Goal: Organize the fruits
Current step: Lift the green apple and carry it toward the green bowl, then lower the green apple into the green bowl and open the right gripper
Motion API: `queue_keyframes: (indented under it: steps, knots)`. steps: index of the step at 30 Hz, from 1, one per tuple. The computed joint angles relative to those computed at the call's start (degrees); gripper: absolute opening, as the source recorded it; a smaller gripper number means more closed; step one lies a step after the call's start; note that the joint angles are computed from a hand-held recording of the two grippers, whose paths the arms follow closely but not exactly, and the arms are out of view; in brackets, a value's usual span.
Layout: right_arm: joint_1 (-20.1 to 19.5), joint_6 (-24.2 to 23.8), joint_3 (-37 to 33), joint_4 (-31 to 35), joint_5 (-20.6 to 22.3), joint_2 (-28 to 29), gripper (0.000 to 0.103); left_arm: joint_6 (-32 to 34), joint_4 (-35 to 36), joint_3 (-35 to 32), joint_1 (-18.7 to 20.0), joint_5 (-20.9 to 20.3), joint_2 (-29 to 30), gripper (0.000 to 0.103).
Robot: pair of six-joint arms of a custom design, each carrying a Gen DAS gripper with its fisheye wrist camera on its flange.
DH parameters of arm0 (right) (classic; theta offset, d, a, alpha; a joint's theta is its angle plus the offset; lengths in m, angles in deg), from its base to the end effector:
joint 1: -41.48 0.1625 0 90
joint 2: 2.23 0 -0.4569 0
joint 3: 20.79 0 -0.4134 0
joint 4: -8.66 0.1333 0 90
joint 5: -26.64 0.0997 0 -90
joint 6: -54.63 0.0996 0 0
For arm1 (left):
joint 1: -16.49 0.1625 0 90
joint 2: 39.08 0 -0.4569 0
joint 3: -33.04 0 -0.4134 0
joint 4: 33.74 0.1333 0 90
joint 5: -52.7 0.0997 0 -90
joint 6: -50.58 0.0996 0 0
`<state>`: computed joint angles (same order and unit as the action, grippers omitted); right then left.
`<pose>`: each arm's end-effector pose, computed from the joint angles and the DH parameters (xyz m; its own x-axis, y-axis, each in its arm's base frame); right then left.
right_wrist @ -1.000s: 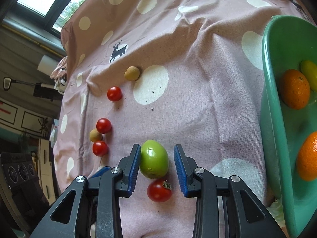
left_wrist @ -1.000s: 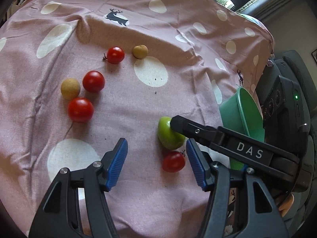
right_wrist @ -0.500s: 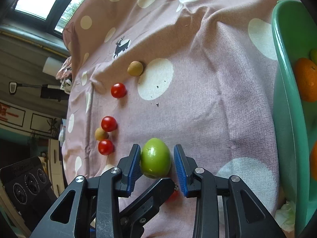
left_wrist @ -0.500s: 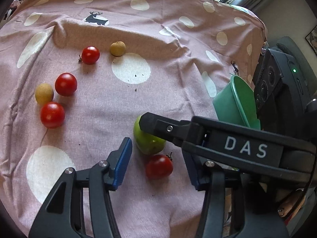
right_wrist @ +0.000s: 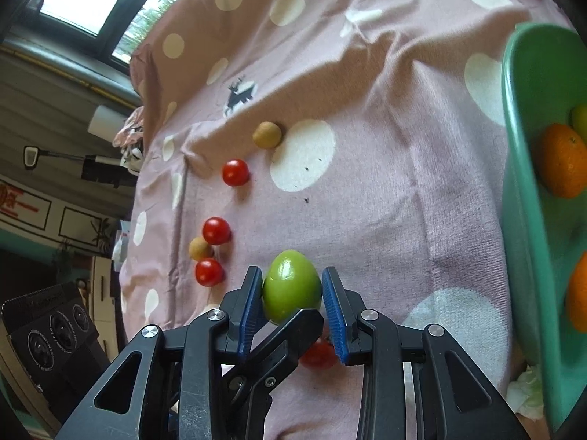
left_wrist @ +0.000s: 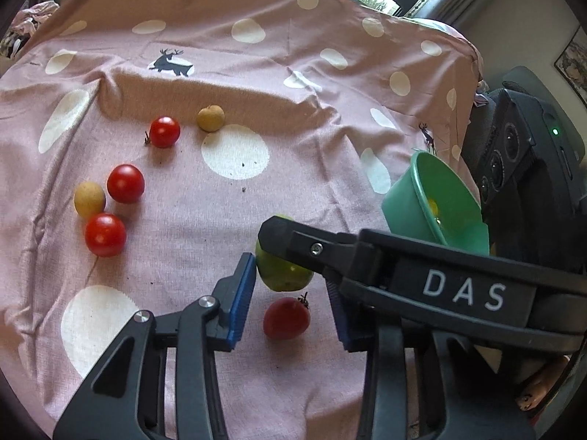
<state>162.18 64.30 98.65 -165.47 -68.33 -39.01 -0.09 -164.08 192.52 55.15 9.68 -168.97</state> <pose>0.3732 -0.3843 -0.0706 -0.9313 -0.3551 0.0811 -0.3590 0.9325 -0.0398 -0.0095 -0.2716 0.2608 -0.9310 -0.1911 -0.3110 0.0742 0.7352 -0.6738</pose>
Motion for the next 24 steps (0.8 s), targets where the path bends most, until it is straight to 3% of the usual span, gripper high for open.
queue_keyframes:
  steps: [6, 11, 15, 24]
  knots:
    - [1.52, -1.95, 2.15, -4.94, -0.23, -2.39, 0.036, -6.81, 12.07, -0.44, -9.06, 5.29, -5.88, 0.037]
    - [2.10, -2.78, 3.88, -8.59, -0.50, -4.43, 0.036, -8.51, 14.40, -0.63, -13.83, 7.48, -6.19, 0.037]
    - [2.11, -3.42, 5.62, -11.83, -1.16, -6.38, 0.036, -5.72, 9.45, -0.45, -15.27, 7.87, -2.62, 0.037]
    - [0.12, -3.51, 9.76, -19.05, -3.13, -10.72, 0.036, 7.05, -15.28, -0.57, -13.66, 4.93, 15.88, 0.037]
